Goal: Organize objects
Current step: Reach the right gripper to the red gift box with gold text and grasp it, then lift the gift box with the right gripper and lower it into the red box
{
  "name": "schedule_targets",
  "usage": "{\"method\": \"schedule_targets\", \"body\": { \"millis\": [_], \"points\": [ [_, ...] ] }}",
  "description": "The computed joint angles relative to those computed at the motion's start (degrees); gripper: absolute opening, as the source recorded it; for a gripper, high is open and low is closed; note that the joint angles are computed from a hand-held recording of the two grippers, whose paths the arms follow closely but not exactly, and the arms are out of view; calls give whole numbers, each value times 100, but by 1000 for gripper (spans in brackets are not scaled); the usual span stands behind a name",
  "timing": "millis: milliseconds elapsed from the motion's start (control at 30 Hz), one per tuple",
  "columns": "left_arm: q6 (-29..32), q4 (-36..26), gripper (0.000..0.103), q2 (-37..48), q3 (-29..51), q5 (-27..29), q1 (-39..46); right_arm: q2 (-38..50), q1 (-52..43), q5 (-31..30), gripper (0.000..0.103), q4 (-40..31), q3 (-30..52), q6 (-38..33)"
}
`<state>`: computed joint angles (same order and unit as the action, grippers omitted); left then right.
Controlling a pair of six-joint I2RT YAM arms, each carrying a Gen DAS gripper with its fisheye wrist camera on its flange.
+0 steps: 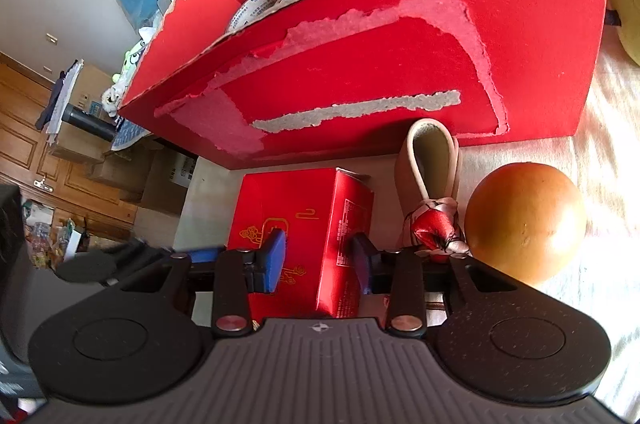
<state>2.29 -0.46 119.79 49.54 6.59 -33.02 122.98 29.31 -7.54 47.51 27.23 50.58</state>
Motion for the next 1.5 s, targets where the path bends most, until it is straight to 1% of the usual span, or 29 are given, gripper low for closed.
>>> {"method": "schedule_targets", "body": {
  "millis": [33,133,333,433,633,733,833,1000,1133,1300,1500],
  "points": [
    [27,-65,92,75,66,32,-9,8,-17,-24,36,12,6,-2],
    [16,-203,88,222,250,67,-33,11,-26,-45,36,-26,41,-65],
    [54,-161,84,240,293,-39,-72,23,-81,-119,37,-147,140,-194],
    [118,-109,83,191,251,-112,-100,47,-121,-202,39,-80,125,-196],
    [200,58,83,-88,-7,-246,-112,117,-310,-592,39,198,50,-231],
    [212,158,83,-319,-232,-365,-107,134,-341,-802,39,397,-7,-258],
    [209,242,83,-580,-485,-455,-42,71,-290,-945,39,415,14,-443],
    [142,391,83,-1126,-959,-720,33,-163,-81,-1004,39,274,121,-905],
    [-63,404,83,-1542,-1193,-949,-21,-418,54,-1015,39,168,166,-1322],
    [-78,350,83,-2307,-1526,-1141,20,-717,96,-1048,39,289,109,-1589],
    [17,294,83,-2936,-1471,-1300,-88,-1256,-16,-917,39,561,-117,-1599]
  ]
}}
